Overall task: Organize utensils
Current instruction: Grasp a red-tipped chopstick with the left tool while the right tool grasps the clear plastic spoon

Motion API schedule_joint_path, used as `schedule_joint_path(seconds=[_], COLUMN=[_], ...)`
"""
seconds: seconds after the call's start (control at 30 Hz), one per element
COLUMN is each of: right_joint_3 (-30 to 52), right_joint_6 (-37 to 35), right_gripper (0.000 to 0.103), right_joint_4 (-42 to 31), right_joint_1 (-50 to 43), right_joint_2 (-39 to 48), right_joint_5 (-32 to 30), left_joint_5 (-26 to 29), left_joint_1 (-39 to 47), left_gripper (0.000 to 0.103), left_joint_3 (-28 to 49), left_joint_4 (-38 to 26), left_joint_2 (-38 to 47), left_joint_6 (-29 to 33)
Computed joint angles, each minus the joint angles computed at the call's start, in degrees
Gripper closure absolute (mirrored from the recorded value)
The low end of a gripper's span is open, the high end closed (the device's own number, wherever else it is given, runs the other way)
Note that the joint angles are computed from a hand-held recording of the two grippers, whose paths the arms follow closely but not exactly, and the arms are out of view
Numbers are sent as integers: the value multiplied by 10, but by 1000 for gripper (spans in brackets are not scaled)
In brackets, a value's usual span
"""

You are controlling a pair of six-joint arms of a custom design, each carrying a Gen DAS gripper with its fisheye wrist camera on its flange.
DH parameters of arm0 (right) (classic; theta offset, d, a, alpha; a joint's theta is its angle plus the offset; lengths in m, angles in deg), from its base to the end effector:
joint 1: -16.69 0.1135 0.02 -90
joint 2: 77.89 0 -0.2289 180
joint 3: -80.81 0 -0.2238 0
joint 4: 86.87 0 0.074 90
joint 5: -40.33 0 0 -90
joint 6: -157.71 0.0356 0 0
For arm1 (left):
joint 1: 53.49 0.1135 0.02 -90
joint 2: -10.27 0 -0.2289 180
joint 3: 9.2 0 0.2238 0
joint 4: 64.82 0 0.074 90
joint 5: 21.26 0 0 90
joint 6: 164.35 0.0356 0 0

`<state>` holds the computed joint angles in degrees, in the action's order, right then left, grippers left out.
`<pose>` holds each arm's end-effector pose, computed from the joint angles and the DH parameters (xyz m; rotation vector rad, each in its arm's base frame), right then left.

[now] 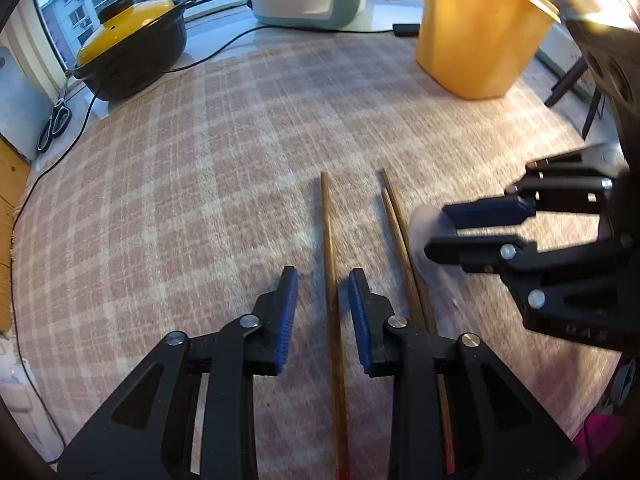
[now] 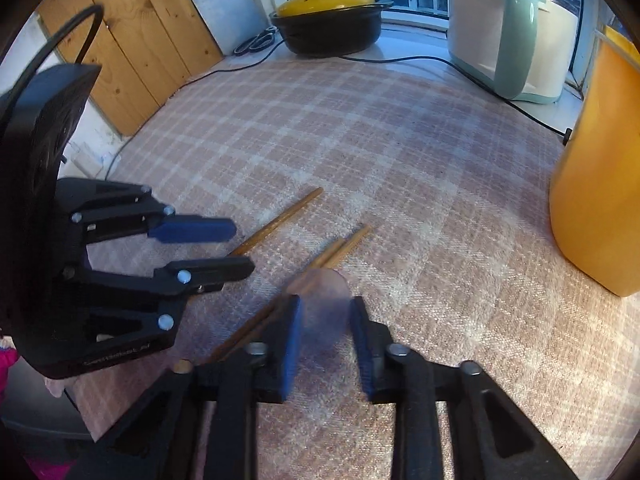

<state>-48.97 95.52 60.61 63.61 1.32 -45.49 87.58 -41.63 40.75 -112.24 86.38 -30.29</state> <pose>0.1557 0.1627 0.1336 -0.4209 2.6502 0.3356 0.1945 0.0291 0.1337 0.8195 2.6037 -0.2153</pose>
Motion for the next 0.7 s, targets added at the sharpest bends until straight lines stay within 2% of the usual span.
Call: schedule_joint_path(seconds=[0.1,0.33,0.7], right_joint_3=[1,-7,29], right_joint_6=[1,15,12], right_gripper=[88,102,103], right_joint_4=[1,-3,-10], right_joint_1=[0,-20,8], right_joint_2=[2,-38,-10], right_joint_5=[3,-17,-26], left_joint_5=[9,24,36], left_joint_1=[2,18,50], left_gripper=[97,99,99], left_joint_3=[12,21,16], left_joint_4=[-4,-24,-37], left_joint_2=[14,8,-3], left_joint_6=[1,3,24])
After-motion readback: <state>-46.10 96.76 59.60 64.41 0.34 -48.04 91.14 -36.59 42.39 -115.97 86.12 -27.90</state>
